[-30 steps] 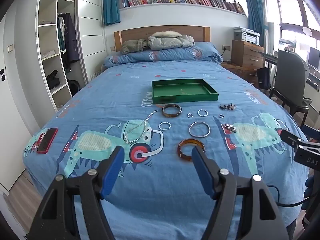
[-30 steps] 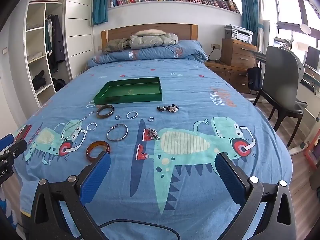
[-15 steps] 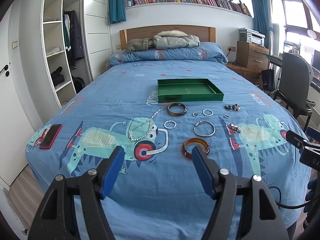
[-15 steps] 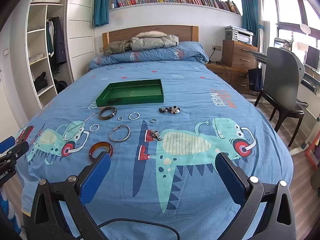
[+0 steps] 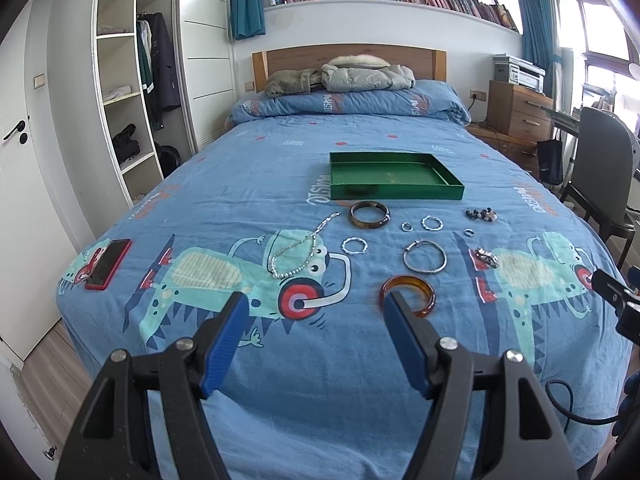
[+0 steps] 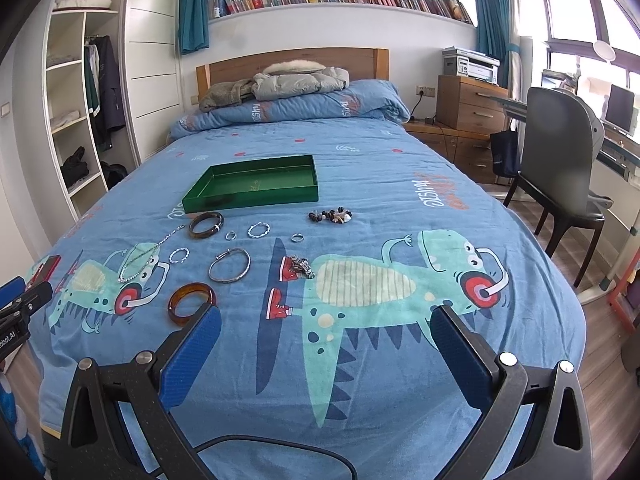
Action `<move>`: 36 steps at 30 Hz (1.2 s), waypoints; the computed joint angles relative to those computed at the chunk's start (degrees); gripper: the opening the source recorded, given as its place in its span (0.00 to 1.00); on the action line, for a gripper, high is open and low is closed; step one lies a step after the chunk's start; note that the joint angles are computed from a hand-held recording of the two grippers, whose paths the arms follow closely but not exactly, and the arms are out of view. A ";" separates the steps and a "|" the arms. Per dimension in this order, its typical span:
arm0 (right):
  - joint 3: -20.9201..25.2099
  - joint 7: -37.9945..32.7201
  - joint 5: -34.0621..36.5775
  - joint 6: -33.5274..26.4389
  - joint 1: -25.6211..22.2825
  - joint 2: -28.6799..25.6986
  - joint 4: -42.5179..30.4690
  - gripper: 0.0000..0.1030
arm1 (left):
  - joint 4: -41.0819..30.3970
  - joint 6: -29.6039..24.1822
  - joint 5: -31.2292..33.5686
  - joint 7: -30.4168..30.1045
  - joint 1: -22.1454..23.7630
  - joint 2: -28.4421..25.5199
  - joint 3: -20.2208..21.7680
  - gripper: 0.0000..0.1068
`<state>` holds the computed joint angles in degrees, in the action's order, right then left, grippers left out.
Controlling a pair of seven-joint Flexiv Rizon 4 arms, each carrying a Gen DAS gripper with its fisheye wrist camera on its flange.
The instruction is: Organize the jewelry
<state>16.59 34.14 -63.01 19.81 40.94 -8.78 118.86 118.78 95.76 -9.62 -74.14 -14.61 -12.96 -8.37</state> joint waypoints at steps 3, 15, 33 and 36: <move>-0.05 -0.04 -0.15 -0.54 -0.03 0.10 0.02 1.00 | -0.43 -0.09 0.11 -0.21 -0.24 -0.37 0.22 0.64; -0.29 0.88 -0.09 0.77 -1.01 0.18 1.29 1.00 | -3.48 -1.39 3.33 -1.47 -3.40 -2.61 3.84 0.64; -1.42 1.56 -2.53 6.63 -3.92 0.51 4.29 1.00 | -6.03 -1.52 4.17 -1.97 -5.10 -4.73 3.83 0.64; -1.57 1.22 -3.39 7.39 -4.49 0.79 4.71 1.00 | -7.67 -3.00 5.14 -3.91 -7.82 -5.46 6.89 0.64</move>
<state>15.03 35.36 -66.40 27.20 36.45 -7.99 123.56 111.11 92.76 -4.48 -78.05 -22.43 -18.42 -1.48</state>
